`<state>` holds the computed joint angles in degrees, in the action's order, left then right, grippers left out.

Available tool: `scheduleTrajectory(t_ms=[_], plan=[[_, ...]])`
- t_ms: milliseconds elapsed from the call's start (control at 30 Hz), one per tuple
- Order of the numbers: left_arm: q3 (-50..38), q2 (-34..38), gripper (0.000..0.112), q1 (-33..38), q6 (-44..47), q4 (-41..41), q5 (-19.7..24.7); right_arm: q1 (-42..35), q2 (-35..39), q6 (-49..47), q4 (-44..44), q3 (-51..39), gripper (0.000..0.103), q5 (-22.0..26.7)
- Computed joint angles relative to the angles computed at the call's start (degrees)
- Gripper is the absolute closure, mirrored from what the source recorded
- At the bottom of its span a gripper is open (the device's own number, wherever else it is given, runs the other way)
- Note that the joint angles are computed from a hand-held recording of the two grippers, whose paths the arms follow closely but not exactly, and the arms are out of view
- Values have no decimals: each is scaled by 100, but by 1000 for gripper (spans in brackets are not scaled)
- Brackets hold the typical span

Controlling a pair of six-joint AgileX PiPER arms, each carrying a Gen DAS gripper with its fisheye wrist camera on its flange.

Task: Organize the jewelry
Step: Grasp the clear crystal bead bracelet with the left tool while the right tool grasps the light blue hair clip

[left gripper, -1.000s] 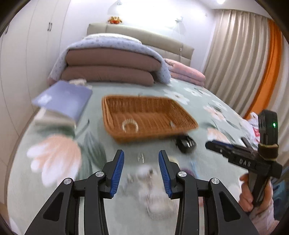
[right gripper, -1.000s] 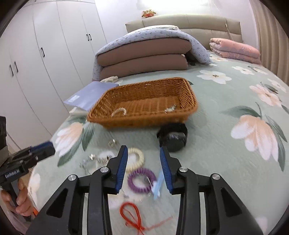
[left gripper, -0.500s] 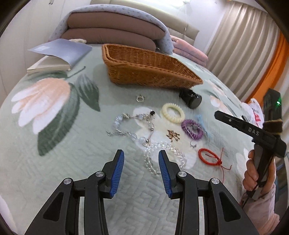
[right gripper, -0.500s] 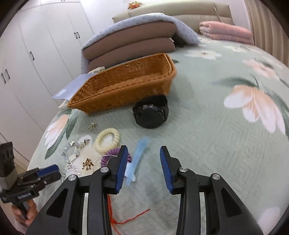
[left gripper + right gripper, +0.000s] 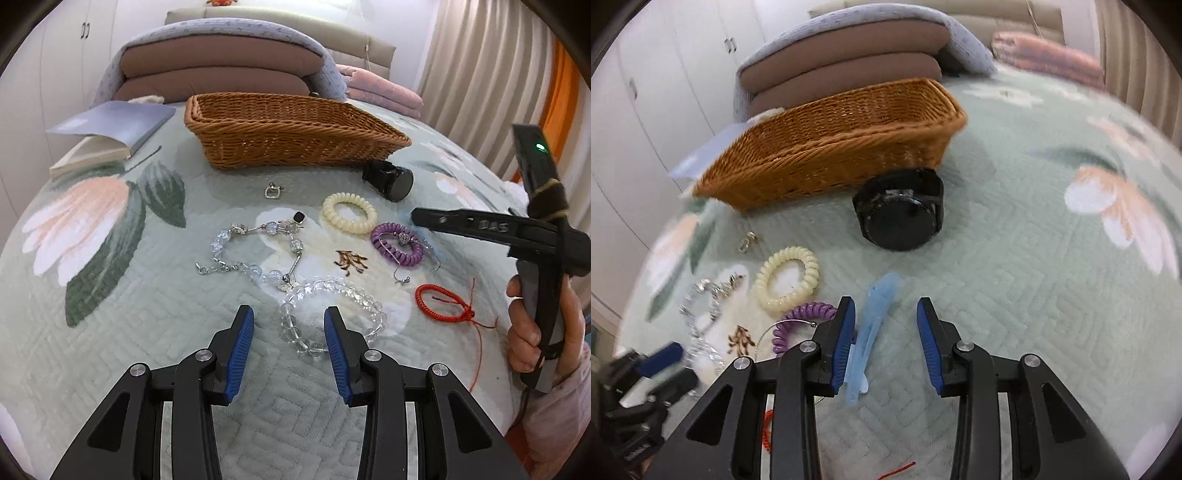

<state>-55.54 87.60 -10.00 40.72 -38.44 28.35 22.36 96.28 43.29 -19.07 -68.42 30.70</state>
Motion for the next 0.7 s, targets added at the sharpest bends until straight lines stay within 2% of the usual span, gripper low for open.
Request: scheduleTrajectory(t_ms=[67,200,267,400,500,567,667,700], plan=[[22,-6,72,-36,-40,79,-73,185,101,353,-503,-117,70,293],[18,5,72,-67,-109,169,-127,348,95,654,-986,-91,81,520],[25,-5,72,-115,-229,297,-179,441,71,785,-1228,-50,83,647],[67,-28,75,-231,-539,625,-336,800,122,1308,-2066,-47,86,1220],[83,-34,82,-266,-651,741,-391,735,4,1264,-1985,95,92,1051],[95,-41,93,-296,-667,784,-411,600,-176,1174,-1825,305,92,697],[128,-73,105,-350,-669,840,-445,392,-428,914,-1513,559,92,199],[148,-88,105,-358,-628,806,-466,334,-563,884,-1474,689,92,10]])
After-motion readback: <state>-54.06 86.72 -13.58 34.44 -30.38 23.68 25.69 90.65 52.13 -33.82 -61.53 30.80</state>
